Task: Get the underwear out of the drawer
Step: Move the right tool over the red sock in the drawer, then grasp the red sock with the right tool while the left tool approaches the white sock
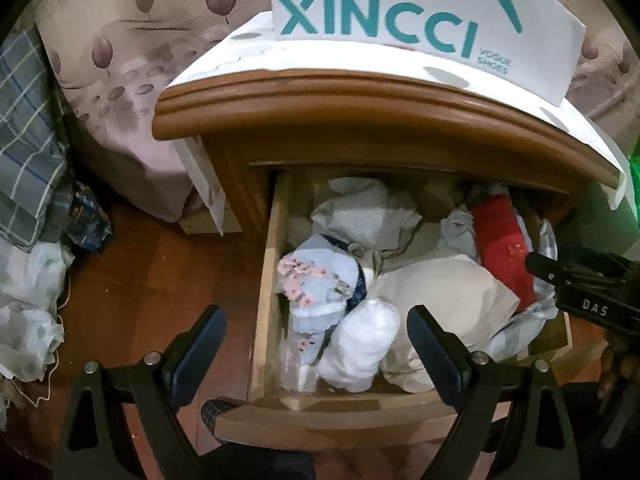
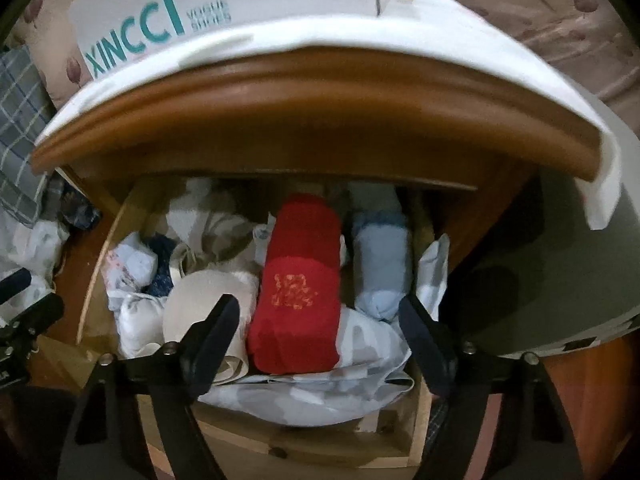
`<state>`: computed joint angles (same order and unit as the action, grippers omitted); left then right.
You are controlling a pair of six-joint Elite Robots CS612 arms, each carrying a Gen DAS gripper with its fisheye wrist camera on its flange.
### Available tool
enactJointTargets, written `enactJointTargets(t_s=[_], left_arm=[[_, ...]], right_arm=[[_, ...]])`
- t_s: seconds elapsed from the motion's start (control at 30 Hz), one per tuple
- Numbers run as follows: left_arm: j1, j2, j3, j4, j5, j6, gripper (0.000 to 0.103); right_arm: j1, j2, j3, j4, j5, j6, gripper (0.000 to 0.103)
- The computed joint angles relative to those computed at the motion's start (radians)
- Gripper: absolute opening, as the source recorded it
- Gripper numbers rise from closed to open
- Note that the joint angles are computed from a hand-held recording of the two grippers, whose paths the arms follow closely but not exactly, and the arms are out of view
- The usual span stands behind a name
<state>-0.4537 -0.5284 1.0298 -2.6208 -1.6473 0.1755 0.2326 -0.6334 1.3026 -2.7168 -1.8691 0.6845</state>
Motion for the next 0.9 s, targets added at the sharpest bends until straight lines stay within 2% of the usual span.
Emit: enactJointTargets(t_s=[0.1, 0.33, 0.53, 0.67, 0.7, 0.77, 0.9], left_arm=[[0.000, 0.007, -0.009, 0.002, 0.032, -0.013, 0.094], [0.007, 0.019, -0.037, 0.054, 0.055, -0.052, 0.094], [0.011, 0.023, -0.050, 0.082, 0.055, -0.058, 0.094], [0.013, 0.033, -0.073, 0.134, 0.039, -0.049, 0.094], [0.015, 0.036, -0.081, 0.154, 0.017, -0.047, 0.094], [0.018, 0.041, -0.092, 0.182, -0.017, -0.042, 0.094], [0.016, 0.049, -0.109, 0.239, -0.051, -0.005, 0.094]], right_arm=[[0.004, 0.023, -0.046, 0.065, -0.027, -0.031, 0.075], [0.008, 0.073, -0.142, 0.202, -0.037, -0.091, 0.073], [0.001, 0.089, -0.182, 0.282, -0.017, -0.084, 0.071], [-0.005, 0.096, -0.201, 0.330, 0.010, -0.080, 0.068], [-0.006, 0.097, -0.204, 0.337, 0.018, -0.084, 0.066], [-0.007, 0.100, -0.207, 0.339, 0.030, -0.094, 0.052], [-0.008, 0.105, -0.208, 0.315, 0.040, -0.102, 0.044]])
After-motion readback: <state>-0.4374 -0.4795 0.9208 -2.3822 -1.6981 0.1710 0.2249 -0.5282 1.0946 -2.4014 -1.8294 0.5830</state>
